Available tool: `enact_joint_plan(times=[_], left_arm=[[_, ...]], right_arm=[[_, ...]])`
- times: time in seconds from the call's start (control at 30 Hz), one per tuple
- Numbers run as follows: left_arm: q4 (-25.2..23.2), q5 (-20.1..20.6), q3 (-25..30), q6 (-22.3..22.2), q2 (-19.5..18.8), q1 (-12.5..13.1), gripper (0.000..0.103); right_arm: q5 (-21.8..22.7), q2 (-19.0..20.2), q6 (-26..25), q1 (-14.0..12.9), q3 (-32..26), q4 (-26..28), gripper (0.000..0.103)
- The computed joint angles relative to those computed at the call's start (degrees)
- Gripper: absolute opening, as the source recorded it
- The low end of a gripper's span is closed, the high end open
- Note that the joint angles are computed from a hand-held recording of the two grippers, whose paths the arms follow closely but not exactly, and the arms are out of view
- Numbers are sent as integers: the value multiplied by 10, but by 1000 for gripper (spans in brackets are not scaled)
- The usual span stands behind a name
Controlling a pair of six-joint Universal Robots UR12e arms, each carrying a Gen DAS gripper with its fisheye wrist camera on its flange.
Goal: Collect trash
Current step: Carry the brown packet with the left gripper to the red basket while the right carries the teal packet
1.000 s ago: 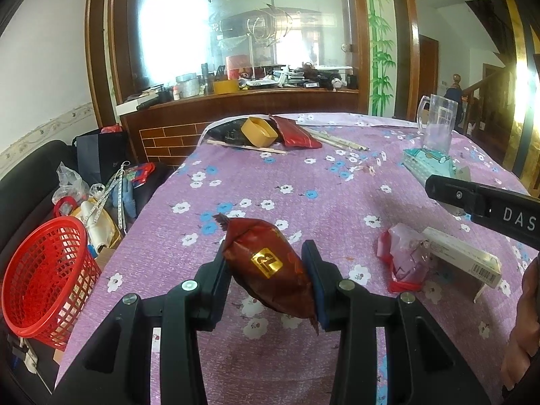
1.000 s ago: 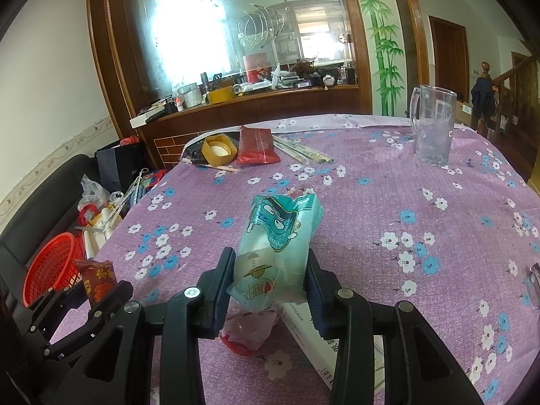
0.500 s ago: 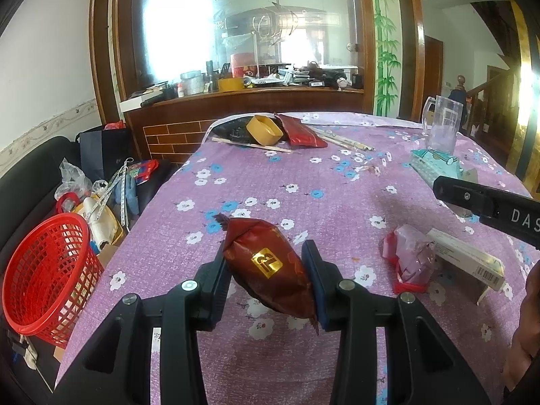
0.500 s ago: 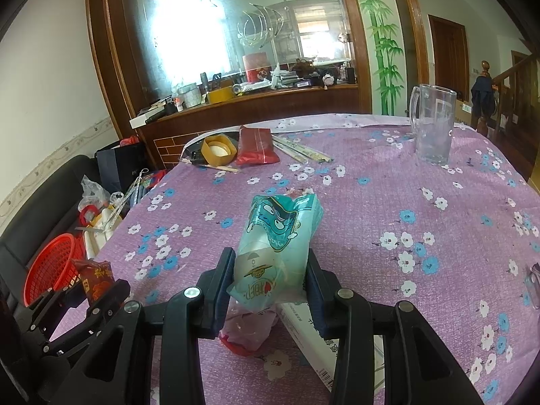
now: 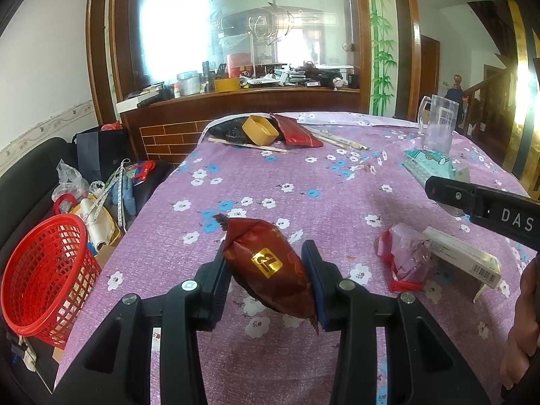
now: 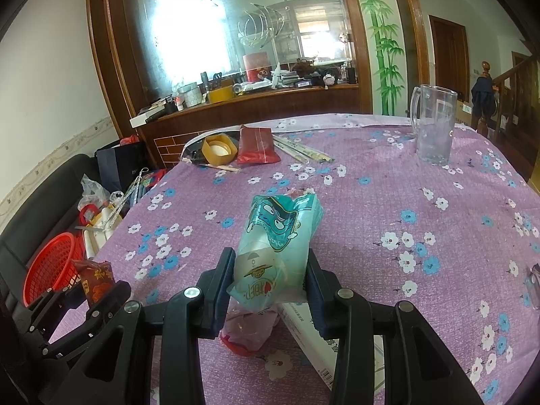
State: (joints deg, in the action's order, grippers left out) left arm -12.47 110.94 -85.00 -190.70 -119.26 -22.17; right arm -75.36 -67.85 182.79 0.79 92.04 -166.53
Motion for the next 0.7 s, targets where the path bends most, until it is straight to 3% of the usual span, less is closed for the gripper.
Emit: enact_joint_plan(times=[0.33,0.43,0.7], left_arm=[[1,-2,2,3,0,-3,40],[-2,-9,3,1,0,-3,40],[-8,-24,-4,2,8,-1,40]], right_arm=[[-6,2,-3,2,-2,-3,43],[-26,3,-1,4,-1,-14,43],[-43,-18,18,6,11,18,43]])
